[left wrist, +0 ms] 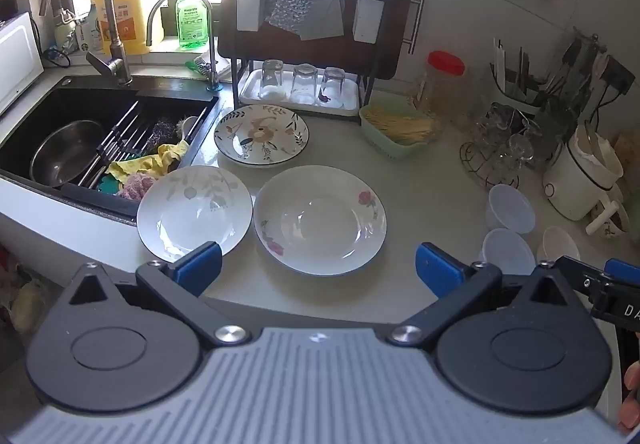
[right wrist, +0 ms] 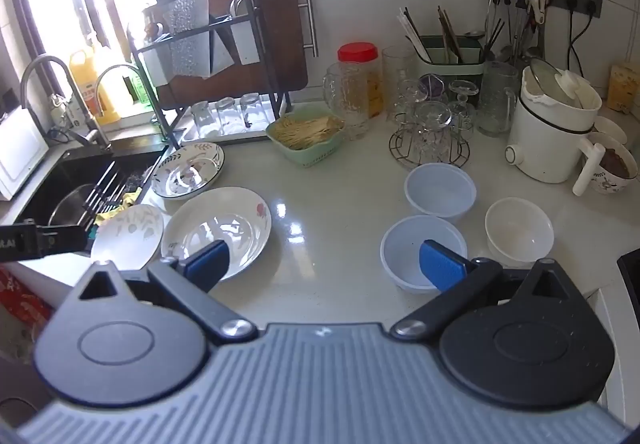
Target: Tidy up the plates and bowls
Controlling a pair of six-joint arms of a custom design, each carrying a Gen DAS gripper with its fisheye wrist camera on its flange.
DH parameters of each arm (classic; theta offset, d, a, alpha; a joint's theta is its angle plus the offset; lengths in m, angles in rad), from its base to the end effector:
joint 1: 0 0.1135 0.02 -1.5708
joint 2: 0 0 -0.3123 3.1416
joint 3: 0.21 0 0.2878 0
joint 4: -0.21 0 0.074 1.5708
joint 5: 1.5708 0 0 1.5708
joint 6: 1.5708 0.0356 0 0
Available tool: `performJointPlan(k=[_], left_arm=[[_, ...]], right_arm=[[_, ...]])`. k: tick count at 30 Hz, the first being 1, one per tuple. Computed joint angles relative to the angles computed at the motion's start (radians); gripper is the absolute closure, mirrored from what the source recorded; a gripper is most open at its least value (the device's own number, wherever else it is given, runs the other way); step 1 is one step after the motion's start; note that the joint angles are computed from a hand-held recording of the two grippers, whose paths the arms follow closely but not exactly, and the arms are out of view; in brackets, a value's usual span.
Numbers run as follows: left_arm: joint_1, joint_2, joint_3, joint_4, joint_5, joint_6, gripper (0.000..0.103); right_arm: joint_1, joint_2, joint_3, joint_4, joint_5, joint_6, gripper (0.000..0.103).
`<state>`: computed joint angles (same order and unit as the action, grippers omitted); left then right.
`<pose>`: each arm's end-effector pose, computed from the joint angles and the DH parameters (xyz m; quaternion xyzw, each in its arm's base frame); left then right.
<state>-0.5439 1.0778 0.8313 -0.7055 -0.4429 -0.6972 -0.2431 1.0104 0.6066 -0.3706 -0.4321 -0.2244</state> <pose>0.1973 -0.1015 0.2916 -0.1378 0.9214 -0.0025 0.3633 0.2098 -0.0367 0.2483 -0.0747 0.9011 0.1045 0.4142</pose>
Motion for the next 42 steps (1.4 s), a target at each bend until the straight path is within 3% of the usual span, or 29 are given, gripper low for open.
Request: performJointPlan(k=[9,42], left_arm=[[-0.031,0.007,0.017,-0.010,-0.031,0.024,0.000],[-0.021,-0.031,0.043,-0.048,0.027,0.094,0.000]], right_arm=[[-0.058,-0.029,-0.005,-0.014,-0.045,-0.018,0.000],[-0.053,-0.079,0.006,-0.055,0.000,-0.005,0.000]])
